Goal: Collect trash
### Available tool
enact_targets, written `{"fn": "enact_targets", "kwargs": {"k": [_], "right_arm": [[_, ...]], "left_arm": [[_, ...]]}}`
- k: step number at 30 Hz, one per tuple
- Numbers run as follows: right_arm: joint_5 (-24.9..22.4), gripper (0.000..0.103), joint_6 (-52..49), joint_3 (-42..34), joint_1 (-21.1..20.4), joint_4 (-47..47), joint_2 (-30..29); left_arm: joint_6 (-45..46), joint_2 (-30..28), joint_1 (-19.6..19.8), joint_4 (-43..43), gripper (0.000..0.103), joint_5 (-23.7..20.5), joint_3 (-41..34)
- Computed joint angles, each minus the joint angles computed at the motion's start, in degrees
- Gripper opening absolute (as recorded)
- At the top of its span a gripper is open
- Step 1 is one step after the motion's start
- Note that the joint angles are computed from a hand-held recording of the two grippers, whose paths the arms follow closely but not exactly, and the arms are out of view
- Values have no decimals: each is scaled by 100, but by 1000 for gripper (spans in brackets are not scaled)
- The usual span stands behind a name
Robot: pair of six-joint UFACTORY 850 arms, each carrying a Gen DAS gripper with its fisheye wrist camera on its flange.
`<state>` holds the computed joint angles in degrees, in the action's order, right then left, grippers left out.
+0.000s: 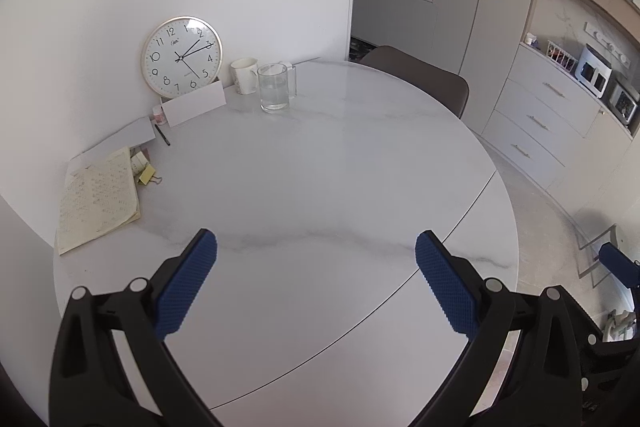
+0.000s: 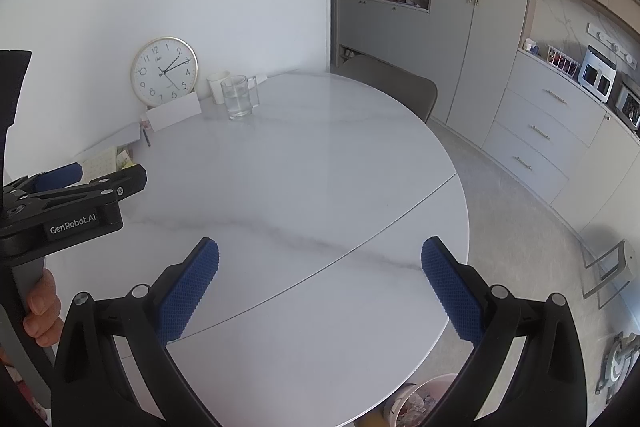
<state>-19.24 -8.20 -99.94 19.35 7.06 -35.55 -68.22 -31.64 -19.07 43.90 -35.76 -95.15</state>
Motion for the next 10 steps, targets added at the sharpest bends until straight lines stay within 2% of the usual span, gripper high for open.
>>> {"fn": "enact_targets", "kwargs": {"k": [4,10], "right_arm": [[-17,101,27,-9,2,-28,-3],[-64,101,56,-67,1,-48,-39]], "left_arm": [[583,-49,108,-765,95,151,-78],[475,-87,81,-556,95,60,-69]]}}
